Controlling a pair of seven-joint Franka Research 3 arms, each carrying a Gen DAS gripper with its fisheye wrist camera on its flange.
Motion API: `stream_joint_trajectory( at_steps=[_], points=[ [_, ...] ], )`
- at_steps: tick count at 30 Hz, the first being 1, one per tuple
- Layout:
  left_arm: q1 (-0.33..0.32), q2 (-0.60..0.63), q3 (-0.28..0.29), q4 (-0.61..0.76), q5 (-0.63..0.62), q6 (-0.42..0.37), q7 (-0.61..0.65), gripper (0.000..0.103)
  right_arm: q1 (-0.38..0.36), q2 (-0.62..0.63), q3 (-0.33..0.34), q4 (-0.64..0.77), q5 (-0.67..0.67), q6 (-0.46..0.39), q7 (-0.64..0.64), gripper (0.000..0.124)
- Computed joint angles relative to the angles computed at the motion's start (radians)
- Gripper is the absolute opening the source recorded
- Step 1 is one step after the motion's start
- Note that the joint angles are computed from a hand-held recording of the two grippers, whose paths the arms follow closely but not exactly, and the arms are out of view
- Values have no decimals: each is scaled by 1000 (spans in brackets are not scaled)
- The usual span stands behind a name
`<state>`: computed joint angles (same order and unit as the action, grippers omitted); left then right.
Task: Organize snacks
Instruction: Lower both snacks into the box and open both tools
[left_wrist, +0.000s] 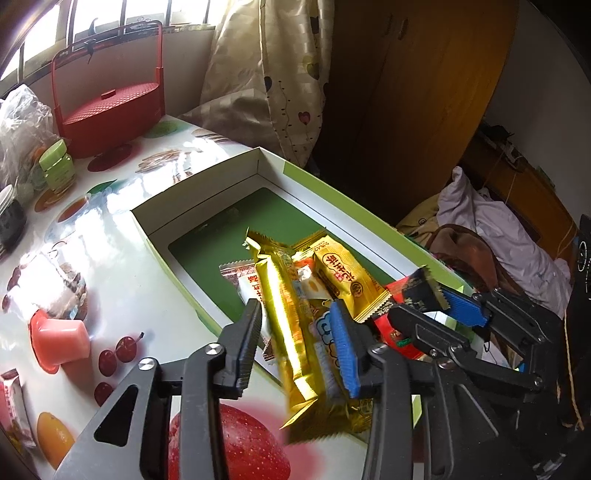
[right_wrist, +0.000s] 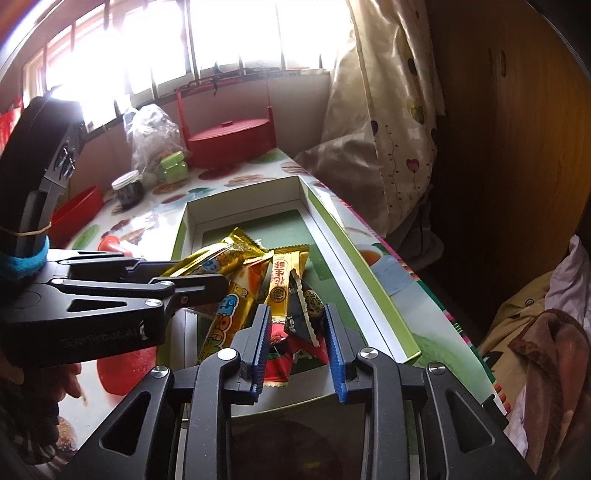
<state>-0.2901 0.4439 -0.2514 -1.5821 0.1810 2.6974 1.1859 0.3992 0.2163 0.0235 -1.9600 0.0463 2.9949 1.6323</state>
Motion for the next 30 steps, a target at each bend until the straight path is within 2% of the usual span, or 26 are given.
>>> stream_joint_trajectory(
  at_steps=[12, 30],
  points=[
    [-2, -29, 5, -35, 10, 27, -22, 41, 22, -15, -27, -17, -57, 13, 60, 36],
    [-8, -156, 36, -193, 89, 107, -148, 41, 45, -49, -47, -41, -192, 30, 172, 45]
  ],
)
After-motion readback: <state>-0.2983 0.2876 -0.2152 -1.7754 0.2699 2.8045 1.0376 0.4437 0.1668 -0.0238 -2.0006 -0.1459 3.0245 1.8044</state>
